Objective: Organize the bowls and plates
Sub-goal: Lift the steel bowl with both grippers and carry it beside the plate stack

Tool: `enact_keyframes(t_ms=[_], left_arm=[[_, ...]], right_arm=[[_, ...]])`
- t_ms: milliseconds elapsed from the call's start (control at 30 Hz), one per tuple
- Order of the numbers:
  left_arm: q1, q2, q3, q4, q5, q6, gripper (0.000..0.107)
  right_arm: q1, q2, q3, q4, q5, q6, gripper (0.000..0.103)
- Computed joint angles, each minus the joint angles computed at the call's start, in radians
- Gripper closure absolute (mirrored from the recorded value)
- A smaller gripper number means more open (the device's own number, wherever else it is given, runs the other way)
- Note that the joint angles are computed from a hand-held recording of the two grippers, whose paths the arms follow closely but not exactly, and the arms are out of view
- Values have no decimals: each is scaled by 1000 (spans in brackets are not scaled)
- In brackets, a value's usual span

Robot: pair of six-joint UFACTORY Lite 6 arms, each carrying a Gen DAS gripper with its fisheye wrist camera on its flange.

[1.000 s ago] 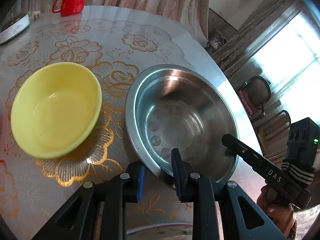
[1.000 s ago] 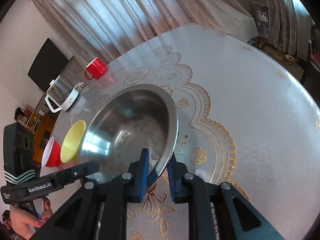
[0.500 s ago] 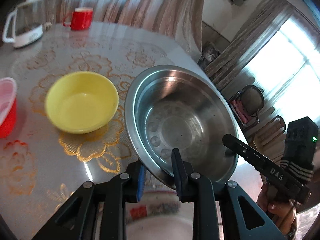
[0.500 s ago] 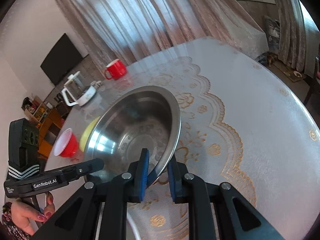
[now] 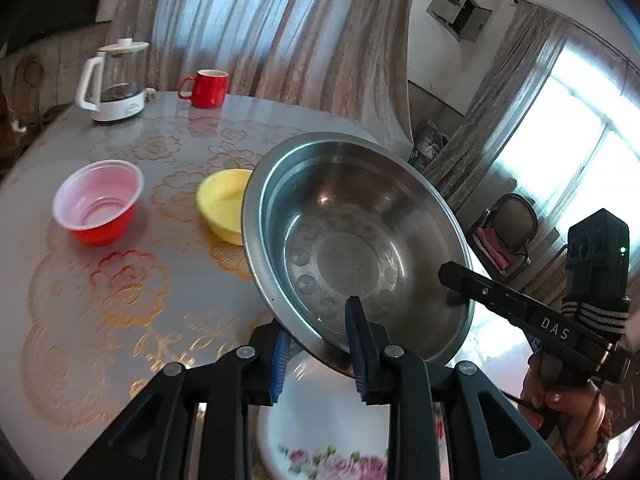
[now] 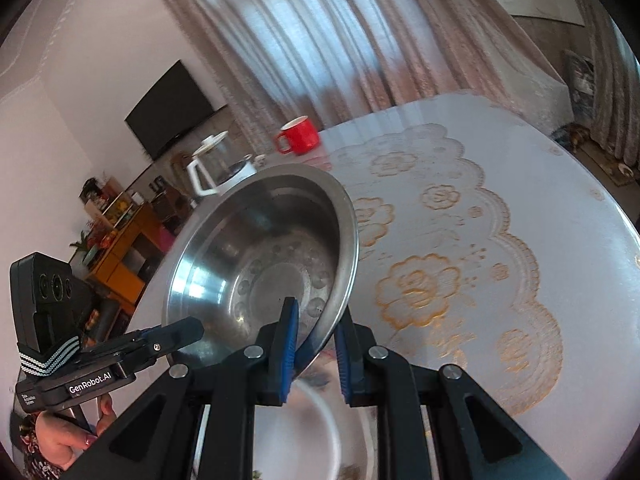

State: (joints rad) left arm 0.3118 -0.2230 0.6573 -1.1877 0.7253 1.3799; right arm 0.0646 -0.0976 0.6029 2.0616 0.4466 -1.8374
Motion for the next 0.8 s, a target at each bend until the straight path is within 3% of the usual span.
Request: enact_keyframes(t_ms=[167, 433, 633, 800], left_arm=[[102, -93, -70, 11, 65, 40, 79], [146, -227, -184, 21, 138, 58, 78], [187, -329, -247, 62, 197, 47, 78], [345, -415, -288, 116, 352, 86, 78]], right_arm=[[99, -85, -58, 102, -57, -75, 87], [111, -290, -190, 39, -121, -2, 86], [113, -415, -264, -122, -158, 152, 86], [170, -533, -297, -377, -212, 406, 85]])
